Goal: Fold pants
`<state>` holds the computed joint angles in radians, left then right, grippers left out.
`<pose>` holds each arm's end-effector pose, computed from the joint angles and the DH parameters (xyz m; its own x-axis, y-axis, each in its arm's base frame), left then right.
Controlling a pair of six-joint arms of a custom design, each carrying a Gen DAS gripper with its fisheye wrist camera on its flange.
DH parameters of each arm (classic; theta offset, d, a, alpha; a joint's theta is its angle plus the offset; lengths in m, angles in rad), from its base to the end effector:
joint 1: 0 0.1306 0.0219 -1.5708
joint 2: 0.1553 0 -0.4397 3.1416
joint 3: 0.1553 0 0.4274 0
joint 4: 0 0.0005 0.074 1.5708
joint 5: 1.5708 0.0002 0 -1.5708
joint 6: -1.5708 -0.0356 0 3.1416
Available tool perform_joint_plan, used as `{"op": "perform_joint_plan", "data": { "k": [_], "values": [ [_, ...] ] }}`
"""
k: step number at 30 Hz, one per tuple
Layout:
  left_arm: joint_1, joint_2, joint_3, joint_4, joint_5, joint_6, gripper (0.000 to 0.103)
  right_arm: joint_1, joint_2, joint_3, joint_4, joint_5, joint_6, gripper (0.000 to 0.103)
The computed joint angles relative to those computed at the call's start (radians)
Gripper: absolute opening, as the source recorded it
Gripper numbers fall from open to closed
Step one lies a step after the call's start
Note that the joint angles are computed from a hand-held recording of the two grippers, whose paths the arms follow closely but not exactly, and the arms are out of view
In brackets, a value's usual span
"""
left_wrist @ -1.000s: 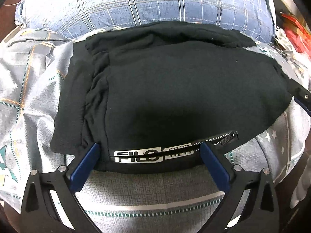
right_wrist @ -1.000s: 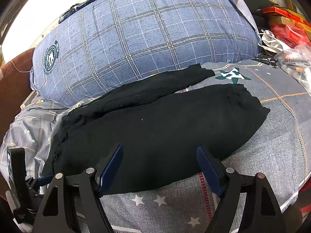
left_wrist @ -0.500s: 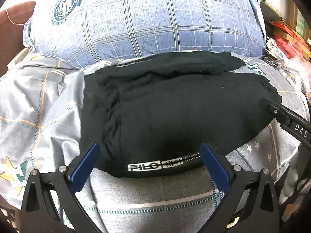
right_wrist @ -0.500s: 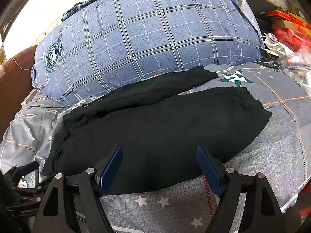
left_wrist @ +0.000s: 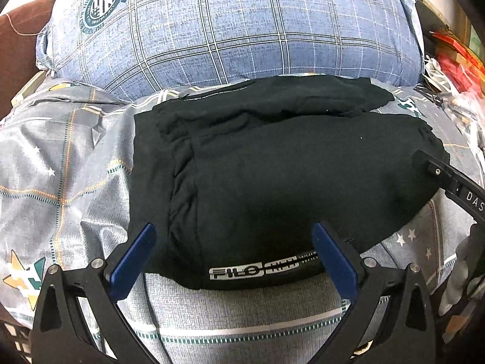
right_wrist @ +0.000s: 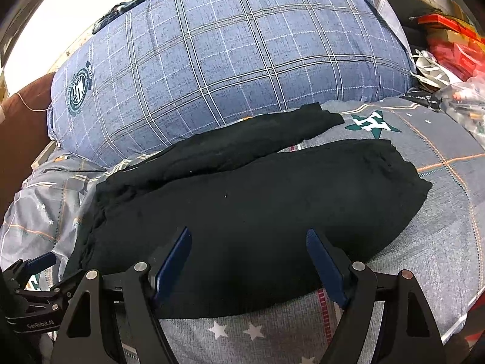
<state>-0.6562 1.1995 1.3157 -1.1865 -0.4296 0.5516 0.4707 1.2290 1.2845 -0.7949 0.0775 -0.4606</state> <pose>0.3281 -0.2346 0.5162 -0.7997 0.0145 -0.6002 -0.0267 0.9979 0.0597 0.4007 0.2002 0.5125 -0.7163 0.1328 -0.6851 -0.0924 0.9550 0.2817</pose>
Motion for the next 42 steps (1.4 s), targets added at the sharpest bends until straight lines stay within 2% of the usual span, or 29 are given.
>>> {"op": "perform_joint_plan", "data": {
  "k": [12,15,19,22,27,33,38,42],
  "values": [
    [0.038,0.024,0.027,0.004,0.038,-0.032,0.103,-0.040,0.032,0.030,0.000,-0.010,0.015,0.080],
    [0.093,0.017,0.040,0.016,0.093,-0.058,0.103,-0.050,0.047,0.051,-0.008,-0.022,0.047,0.081],
    [0.227,0.009,0.068,0.049,0.211,-0.096,0.103,-0.089,0.090,0.120,-0.027,-0.061,0.124,0.080],
    [0.344,0.037,0.106,0.069,0.294,-0.151,0.103,-0.141,0.148,0.195,-0.053,-0.133,0.168,0.080],
    [0.453,0.133,0.164,0.081,0.383,-0.258,0.103,-0.225,0.290,0.357,-0.102,-0.182,0.240,0.080],
    [0.533,0.243,0.205,0.105,0.505,-0.295,0.103,-0.304,0.559,0.676,-0.284,-0.257,0.248,0.080],
    [0.557,0.309,0.238,0.132,0.608,-0.331,0.103,-0.310,0.749,0.910,-0.406,-0.213,0.243,0.080],
    [0.546,0.369,0.282,0.110,0.626,-0.396,0.103,-0.290,0.867,1.053,-0.503,-0.153,0.271,0.080]
  ]
}}
